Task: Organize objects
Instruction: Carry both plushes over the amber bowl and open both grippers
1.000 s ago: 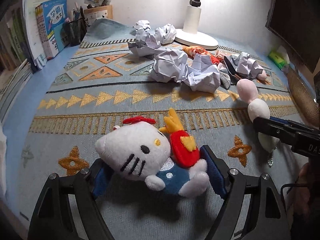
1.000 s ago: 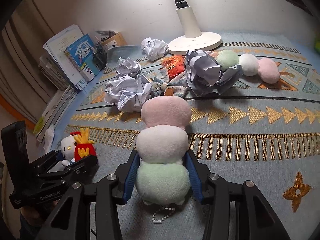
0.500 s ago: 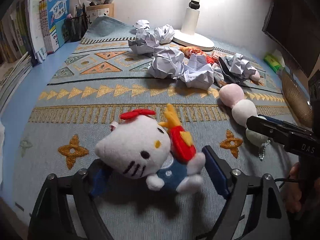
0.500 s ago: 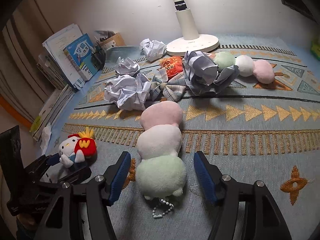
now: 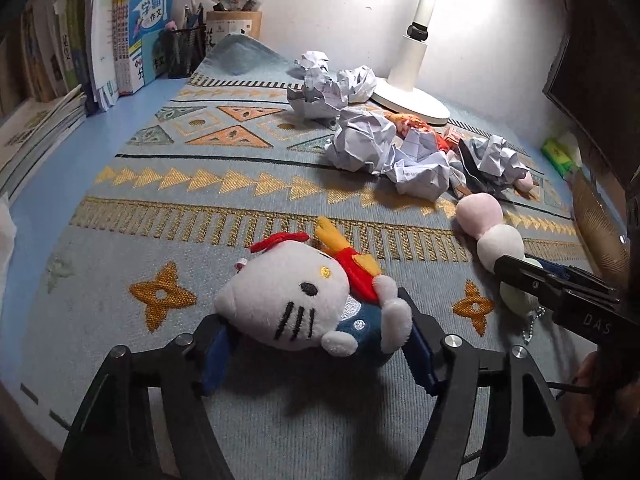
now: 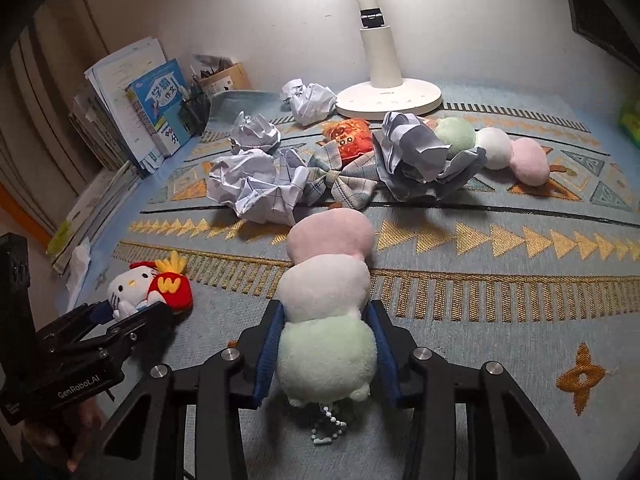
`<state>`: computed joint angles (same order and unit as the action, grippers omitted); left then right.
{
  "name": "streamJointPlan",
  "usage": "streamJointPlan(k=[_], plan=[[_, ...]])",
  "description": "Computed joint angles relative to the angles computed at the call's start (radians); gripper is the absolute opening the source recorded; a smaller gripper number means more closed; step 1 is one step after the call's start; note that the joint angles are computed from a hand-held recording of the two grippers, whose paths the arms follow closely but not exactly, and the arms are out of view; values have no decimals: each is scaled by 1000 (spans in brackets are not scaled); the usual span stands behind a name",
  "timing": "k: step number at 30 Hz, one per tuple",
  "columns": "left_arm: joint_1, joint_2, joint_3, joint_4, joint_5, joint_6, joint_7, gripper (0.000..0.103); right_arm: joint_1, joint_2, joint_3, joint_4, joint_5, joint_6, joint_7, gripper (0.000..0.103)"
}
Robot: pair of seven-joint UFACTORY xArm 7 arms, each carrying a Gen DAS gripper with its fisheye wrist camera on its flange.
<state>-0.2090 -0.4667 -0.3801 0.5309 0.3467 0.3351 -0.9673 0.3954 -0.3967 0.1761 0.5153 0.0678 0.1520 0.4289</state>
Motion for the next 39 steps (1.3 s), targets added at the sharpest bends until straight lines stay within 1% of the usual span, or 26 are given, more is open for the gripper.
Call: streamJointPlan(k=[1,2,5,7,10,12,14,16,18,21,24,26,27,29,31,33,35,36,37,38,39], plan=[[6,-3,-9,1,9,-1,-6,64,22,-15,-21,-10,17,-11,-12,42],[7,-5,-13,3,13,-4,-9,64,27,-36,-27,-20,23,-16,-16,42],[-18,-17,5,2,2,-61,19,64,-11,-117,-3,-44,6,-12,6,42],[-14,-25,-13,27,8,-80,32,64,-27,-196,-6,-70,1,-14,16,42],[-11,-4,-41,98,14,-99,61,64,-72,-345,-12,-109,-14,19,30,42],[-7,35,-64,166,27,-112,82,64,-115,-462,-19,-134,-29,62,36,42],[10,94,-103,250,59,-130,87,64,-166,-575,-37,-148,-47,127,31,42],[17,179,-137,351,101,-146,89,64,-237,-669,-51,-138,-71,209,23,42],[2,286,-161,469,157,-150,86,64,-328,-743,-61,-114,-101,294,23,42],[-52,470,-192,678,254,-129,97,64,-444,-814,-99,-92,-126,371,30,42],[-147,648,-187,871,308,-128,121,64,-536,-833,-144,-101,-137,409,35,42],[-211,762,-181,986,303,-118,162,64,-582,-827,-173,-114,-137,438,39,42],[-241,815,-178,1039,295,-106,189,64,-612,-826,-175,-122,-143,451,45,42],[-296,919,-180,1144,268,-55,266,64,-662,-827,-173,-139,-162,462,50,42],[-345,1003,-173,1234,237,-11,321,64,-655,-817,-211,-149,-155,457,26,42],[-392,1070,-154,1319,208,16,350,64,-639,-798,-244,-158,-135,432,1,43],[-450,1128,-104,1418,194,55,346,69,-638,-774,-267,-156,-109,431,-7,45],[-476,1157,-84,1474,181,91,350,73,-635,-768,-283,-156,-95,437,-16,45],[-496,1195,-76,1545,156,145,368,80,-642,-766,-283,-158,-86,442,-16,45],[-518,1226,-58,1607,109,184,399,81,-651,-765,-275,-161,-81,442,-11,45],[-504,1241,-83,1626,95,201,415,81,-656,-778,-269,-168,-77,442,-10,45]])
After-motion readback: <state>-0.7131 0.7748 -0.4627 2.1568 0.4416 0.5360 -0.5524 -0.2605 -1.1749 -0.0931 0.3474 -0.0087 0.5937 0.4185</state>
